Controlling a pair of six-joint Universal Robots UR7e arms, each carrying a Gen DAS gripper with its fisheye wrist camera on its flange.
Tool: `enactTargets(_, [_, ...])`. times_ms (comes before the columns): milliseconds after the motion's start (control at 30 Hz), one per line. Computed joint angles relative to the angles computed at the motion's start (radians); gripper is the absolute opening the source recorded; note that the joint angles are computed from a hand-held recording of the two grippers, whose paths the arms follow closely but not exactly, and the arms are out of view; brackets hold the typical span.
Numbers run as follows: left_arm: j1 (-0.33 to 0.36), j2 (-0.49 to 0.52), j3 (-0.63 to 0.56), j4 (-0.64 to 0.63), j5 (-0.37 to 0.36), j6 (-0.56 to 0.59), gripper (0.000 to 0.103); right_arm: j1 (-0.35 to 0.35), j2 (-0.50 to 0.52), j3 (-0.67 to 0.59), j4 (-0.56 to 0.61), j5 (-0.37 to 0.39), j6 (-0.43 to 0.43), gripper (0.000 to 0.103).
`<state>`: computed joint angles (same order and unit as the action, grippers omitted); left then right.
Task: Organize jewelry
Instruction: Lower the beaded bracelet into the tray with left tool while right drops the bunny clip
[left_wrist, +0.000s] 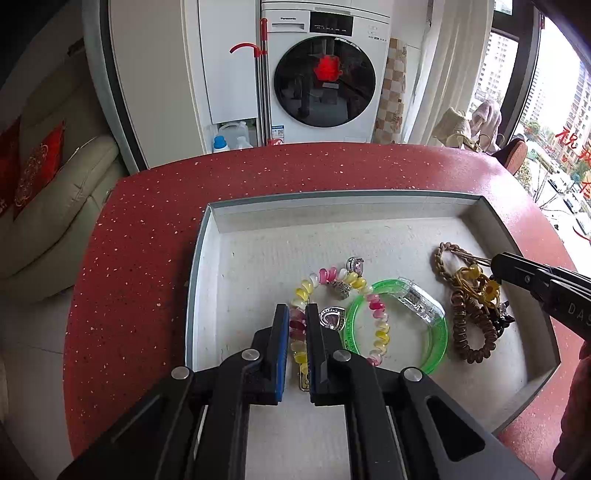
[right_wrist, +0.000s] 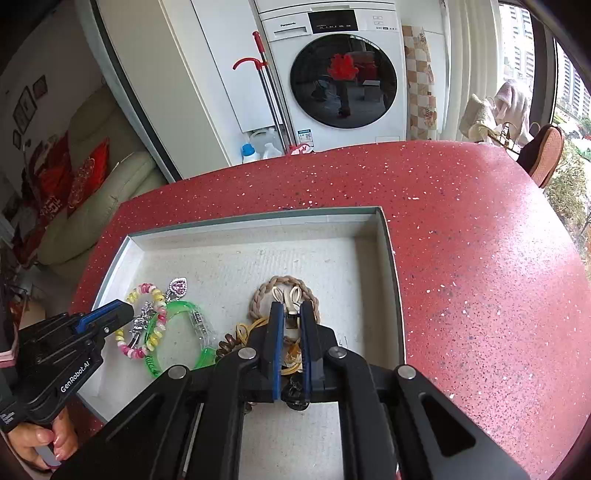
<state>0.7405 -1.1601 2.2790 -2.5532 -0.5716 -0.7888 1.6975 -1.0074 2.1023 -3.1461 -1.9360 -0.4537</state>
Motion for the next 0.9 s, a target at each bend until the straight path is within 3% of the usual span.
enactTargets(533, [-0.02,0.033,-0.009,0.046,0.033,-0.022,0.027,-0.008,-0.01,0.009,0.039,0.004,0.01,0.01])
enactTargets(767, [-0.033,0.017,0.0,0.058,0.042,-0.049,0.027,-0.015,-0.031,0.018,0.054,0.036,0.026,0.027])
enactTargets(900, [-0.039,0.01,0.005,0.067,0.048,-0.06,0.027,-0.011,-0.042,0.027,0.051,0.046,0.025,0.028])
